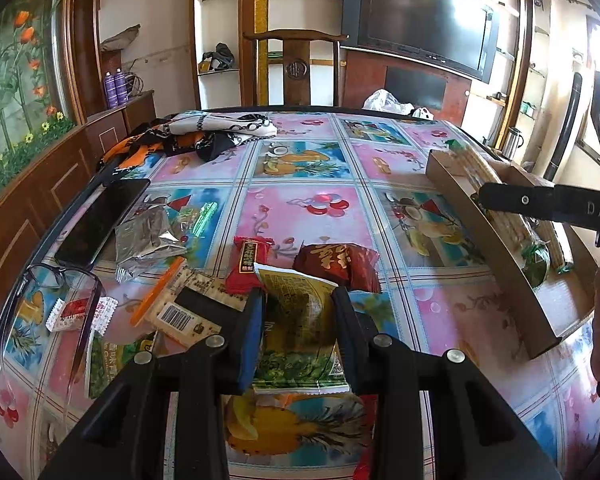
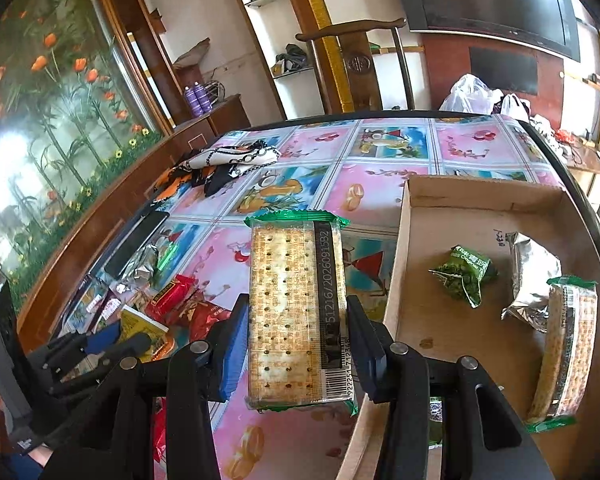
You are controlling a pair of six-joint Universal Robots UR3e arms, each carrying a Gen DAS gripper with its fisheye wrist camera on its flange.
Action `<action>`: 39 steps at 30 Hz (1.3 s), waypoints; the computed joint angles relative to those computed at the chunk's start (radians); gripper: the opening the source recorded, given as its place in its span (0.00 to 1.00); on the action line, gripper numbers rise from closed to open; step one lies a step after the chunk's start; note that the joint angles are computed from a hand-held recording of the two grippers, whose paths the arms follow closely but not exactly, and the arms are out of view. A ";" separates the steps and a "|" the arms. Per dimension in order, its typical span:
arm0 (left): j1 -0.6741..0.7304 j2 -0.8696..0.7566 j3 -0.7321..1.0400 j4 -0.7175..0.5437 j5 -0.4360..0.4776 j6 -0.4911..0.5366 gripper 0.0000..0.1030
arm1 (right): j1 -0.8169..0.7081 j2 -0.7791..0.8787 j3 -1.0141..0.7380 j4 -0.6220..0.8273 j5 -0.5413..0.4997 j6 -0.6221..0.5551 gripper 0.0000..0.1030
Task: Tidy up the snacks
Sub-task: 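Carry both packs over the cardboard box and lower them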
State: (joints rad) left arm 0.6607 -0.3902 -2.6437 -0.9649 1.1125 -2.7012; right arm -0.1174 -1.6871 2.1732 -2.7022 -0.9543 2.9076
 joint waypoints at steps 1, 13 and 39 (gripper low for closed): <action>-0.003 0.000 -0.001 0.001 0.000 0.000 0.32 | -0.005 -0.002 0.002 0.000 0.005 -0.001 0.48; -0.025 -0.029 -0.001 0.034 0.008 -0.012 0.32 | -0.134 -0.043 0.021 0.055 0.100 -0.007 0.48; -0.095 -0.124 0.056 0.036 -0.020 -0.074 0.32 | -0.562 -0.046 -0.007 0.266 0.273 -0.013 0.48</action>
